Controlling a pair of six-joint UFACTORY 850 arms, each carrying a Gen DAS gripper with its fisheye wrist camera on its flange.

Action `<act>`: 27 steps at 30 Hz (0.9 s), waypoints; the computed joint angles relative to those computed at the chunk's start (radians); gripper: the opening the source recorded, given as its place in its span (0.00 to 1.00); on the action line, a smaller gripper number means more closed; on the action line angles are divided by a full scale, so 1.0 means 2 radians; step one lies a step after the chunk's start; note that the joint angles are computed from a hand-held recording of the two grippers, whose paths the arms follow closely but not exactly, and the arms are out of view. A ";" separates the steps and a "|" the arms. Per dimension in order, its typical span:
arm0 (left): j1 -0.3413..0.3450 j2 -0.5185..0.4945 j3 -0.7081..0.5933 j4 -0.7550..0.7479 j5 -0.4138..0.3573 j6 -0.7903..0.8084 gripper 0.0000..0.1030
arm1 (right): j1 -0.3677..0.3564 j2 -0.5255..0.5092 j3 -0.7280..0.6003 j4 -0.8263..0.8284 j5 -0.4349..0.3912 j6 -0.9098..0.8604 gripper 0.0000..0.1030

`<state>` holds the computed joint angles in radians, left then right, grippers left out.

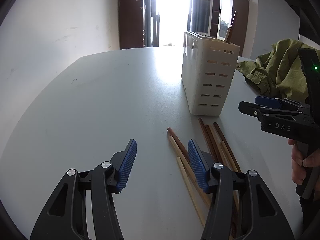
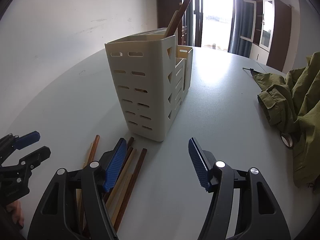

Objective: Organize utensils
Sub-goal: 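Move both open tools back down to the remaining chopstick pile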

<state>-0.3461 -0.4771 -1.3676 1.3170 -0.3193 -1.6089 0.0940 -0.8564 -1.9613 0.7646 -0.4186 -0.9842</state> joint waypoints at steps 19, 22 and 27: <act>0.000 -0.030 -0.024 -0.147 -0.009 0.165 0.52 | 0.016 -0.039 -0.041 -0.161 -0.026 0.145 0.62; 0.000 -0.034 -0.029 -0.164 -0.013 0.184 0.52 | 0.018 -0.043 -0.045 -0.172 -0.030 0.155 0.62; -0.001 -0.042 -0.039 -0.194 -0.016 0.218 0.52 | 0.021 -0.046 -0.047 -0.186 -0.033 0.163 0.62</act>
